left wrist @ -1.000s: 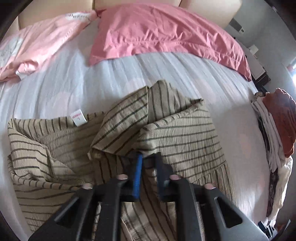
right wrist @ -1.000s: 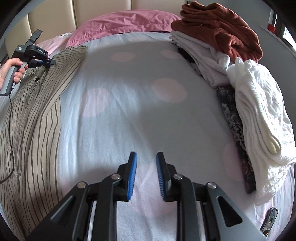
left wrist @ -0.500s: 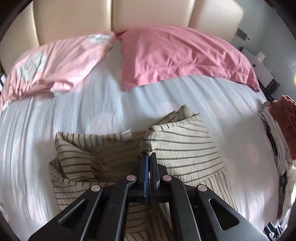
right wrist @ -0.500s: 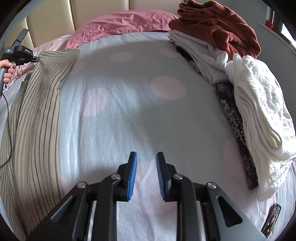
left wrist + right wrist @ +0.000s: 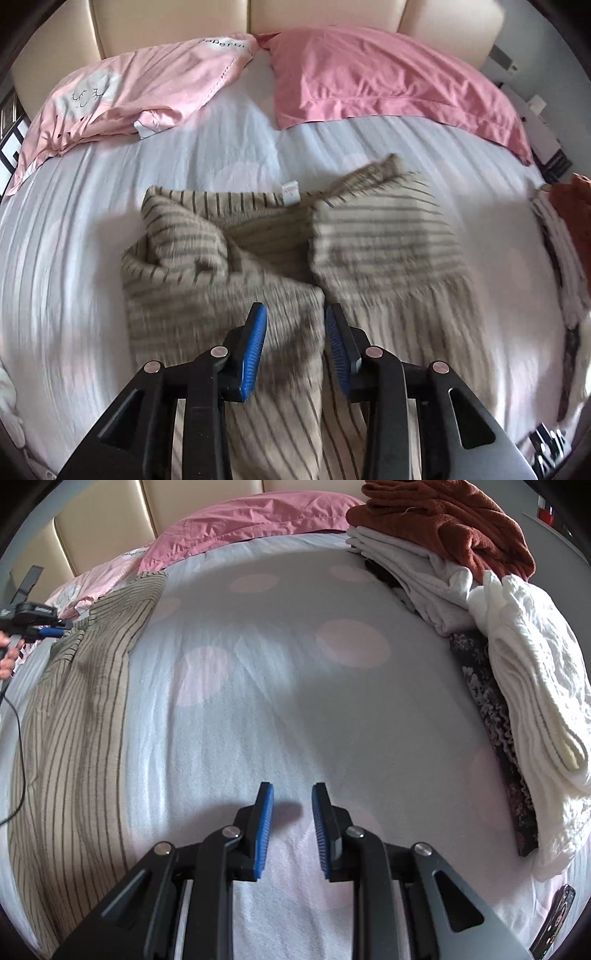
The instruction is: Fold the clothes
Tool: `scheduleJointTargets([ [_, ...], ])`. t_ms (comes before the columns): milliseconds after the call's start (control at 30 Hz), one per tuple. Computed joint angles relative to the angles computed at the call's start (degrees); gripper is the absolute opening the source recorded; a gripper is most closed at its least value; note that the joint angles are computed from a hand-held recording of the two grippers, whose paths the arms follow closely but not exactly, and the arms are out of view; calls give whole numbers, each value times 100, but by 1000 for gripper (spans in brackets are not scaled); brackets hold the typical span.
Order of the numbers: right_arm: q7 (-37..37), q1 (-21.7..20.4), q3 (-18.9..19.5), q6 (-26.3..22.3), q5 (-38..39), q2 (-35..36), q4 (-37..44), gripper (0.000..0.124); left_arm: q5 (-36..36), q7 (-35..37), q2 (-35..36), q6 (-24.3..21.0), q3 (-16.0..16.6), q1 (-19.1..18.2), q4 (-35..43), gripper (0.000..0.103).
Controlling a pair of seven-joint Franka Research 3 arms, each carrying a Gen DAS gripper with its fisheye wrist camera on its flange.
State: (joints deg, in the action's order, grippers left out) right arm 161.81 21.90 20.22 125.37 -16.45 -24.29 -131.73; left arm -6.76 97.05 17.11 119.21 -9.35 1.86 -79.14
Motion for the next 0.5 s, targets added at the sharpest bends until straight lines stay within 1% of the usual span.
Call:
scheduleJointTargets([
  [67, 16, 20, -2, 102, 21, -52, -31, 21, -493, 331, -670, -54, -67, 169, -721, 36],
  [133, 75, 33, 4, 284, 55, -145, -94, 21, -952, 655, -1356, -158, -6, 207, -1433, 36],
  [200, 115, 79, 18, 515, 166, -342, -217, 21, -1326, 919, -2090, -331, 145, 131, -2175, 36],
  [267, 60, 157, 11, 678, 398, -500, -294, 22, -1444, 1064, -2765, -618, 331, 11, -2788, 36],
  [400, -182, 418, -41, 837, 1128, -643, -339, 23, -1839, 1010, -4064, -999, 741, -276, -4015, 36],
  [500, -519, 753, -152, 838, 1890, -645, -303, 26, -1873, 714, -4888, -1400, 928, -477, -4794, 36],
])
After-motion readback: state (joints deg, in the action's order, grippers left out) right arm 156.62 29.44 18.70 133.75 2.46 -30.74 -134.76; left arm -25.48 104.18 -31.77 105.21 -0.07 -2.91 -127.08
